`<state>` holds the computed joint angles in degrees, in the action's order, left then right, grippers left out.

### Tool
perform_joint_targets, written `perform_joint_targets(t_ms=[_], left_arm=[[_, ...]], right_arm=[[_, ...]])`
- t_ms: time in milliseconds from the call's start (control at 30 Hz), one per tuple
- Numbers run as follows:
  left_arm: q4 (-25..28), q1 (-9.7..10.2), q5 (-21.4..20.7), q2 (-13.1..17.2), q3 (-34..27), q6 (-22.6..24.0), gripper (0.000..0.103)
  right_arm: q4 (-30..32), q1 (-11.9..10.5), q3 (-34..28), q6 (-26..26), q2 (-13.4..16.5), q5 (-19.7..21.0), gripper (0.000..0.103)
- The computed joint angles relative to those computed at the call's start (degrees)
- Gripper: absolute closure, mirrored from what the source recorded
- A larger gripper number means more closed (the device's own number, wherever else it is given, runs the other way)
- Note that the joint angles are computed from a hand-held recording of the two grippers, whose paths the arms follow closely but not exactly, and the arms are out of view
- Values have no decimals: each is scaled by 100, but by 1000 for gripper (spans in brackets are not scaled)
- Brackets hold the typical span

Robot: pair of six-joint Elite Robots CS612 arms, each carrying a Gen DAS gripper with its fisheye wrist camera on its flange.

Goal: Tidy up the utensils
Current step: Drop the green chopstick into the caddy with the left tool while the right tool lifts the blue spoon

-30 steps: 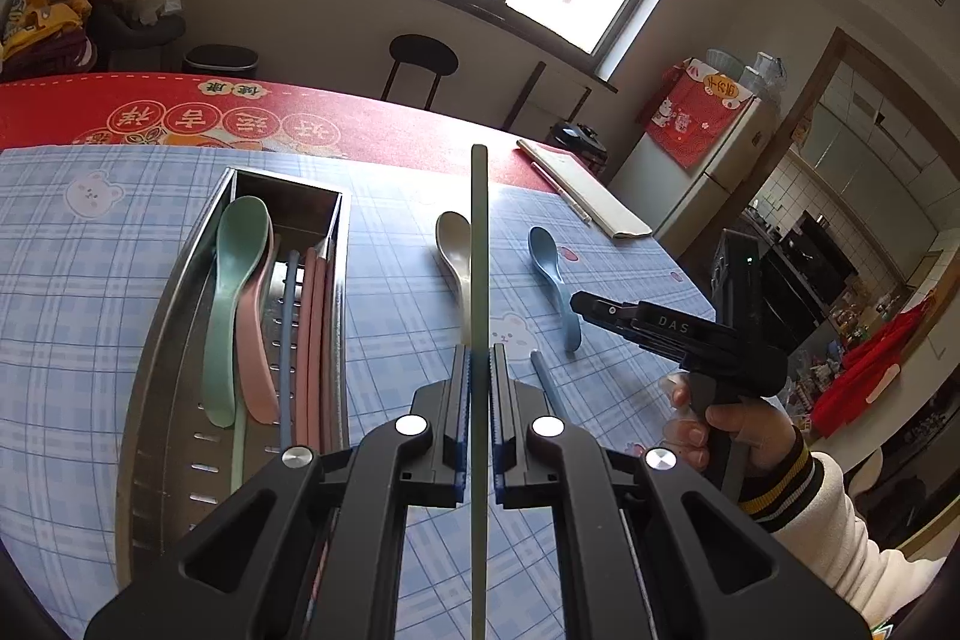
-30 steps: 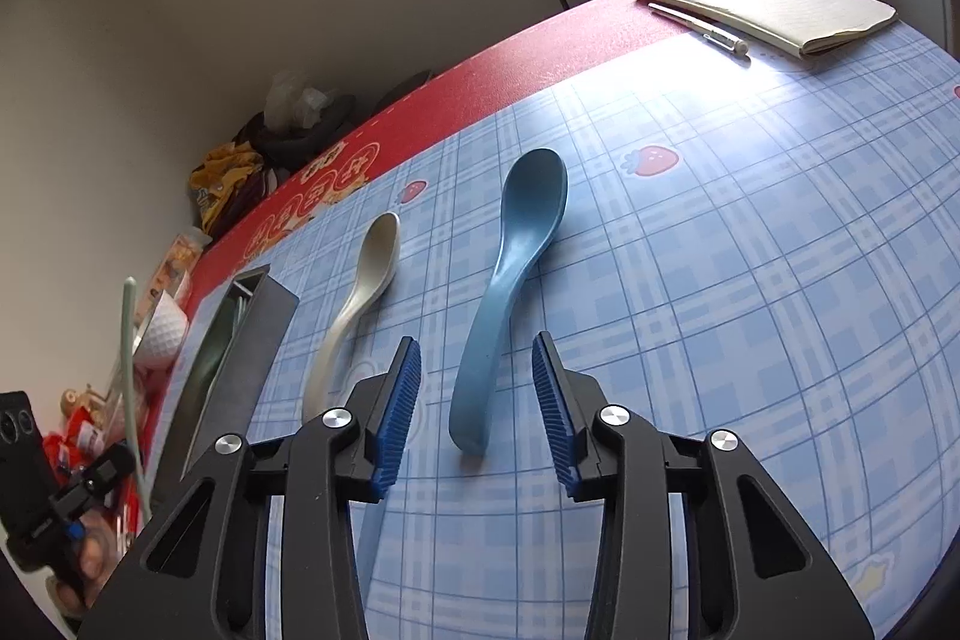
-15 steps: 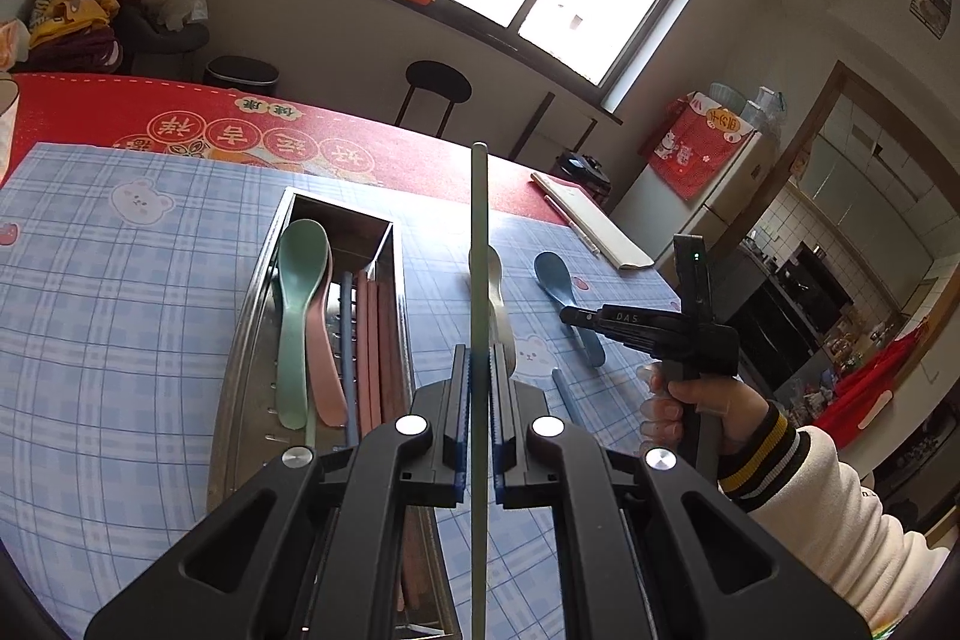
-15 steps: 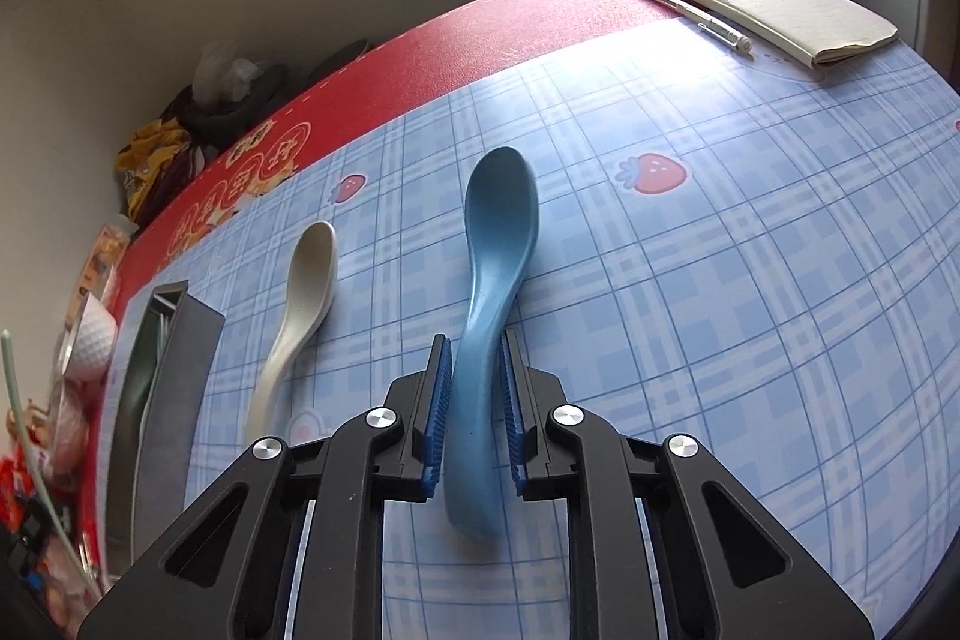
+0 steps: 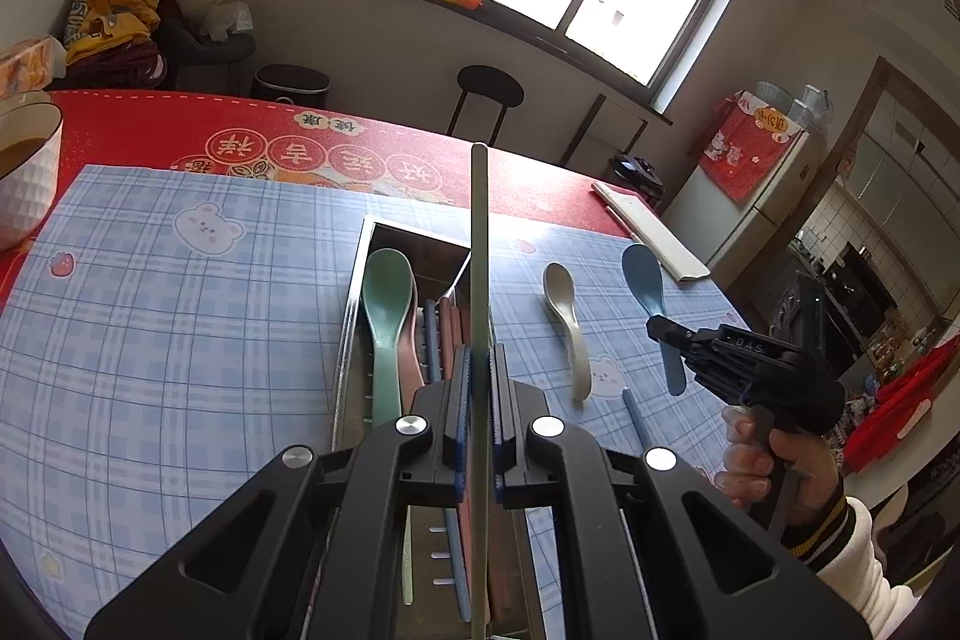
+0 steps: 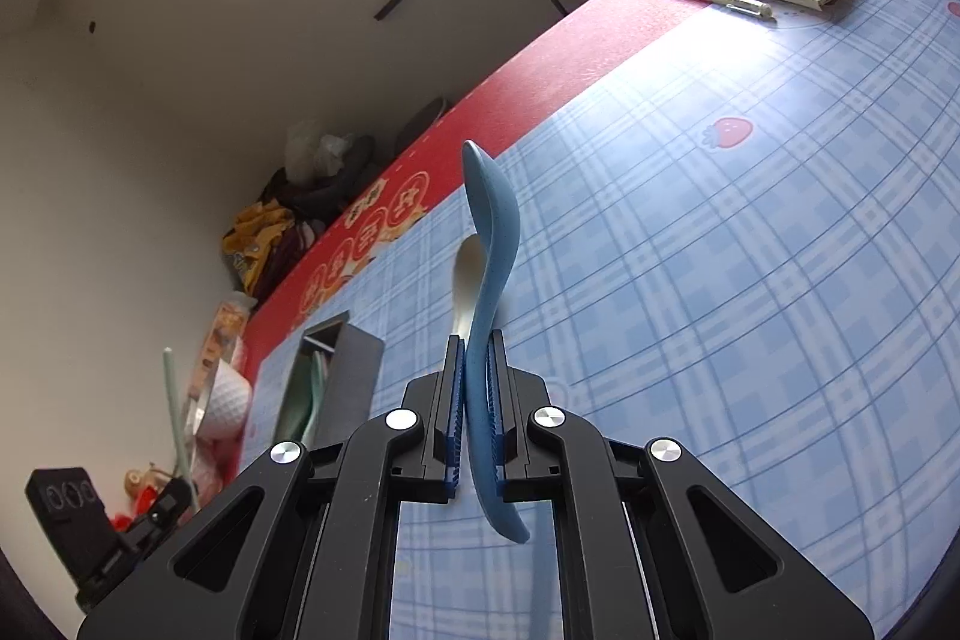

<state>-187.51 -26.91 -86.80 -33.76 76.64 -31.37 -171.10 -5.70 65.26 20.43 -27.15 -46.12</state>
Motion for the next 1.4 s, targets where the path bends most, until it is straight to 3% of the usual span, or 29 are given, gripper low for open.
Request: perform_joint_targets(t_ms=[233, 600, 833, 1067, 1200, 1267, 1333, 1400], left_arm=[[954, 22, 60, 220, -521, 10, 97], [2453, -10, 253, 490, -1228, 274, 97], [2909, -12, 237, 522, -1371, 293, 97], [2851, -23, 207, 473, -1291, 344, 97], [2435, -72, 370, 362, -1055, 406, 97], [2178, -172, 842, 259, -860, 631, 96], [1971, -316, 1583, 150, -636, 951, 96], [1604, -379, 1892, 77, -412, 1139, 91]], right_arm=[[-195, 20, 48, -191, 16, 501, 96], [111, -23, 70, -338, 30, 662, 96], [135, -34, 88, -339, 27, 631, 96], [220, -10, 109, -372, 12, 587, 96], [240, 4, 98, -377, 17, 601, 96], [234, 14, 91, -388, 20, 606, 96], [253, 30, 79, -428, 23, 571, 96], [341, 47, 73, -497, 18, 525, 96]])
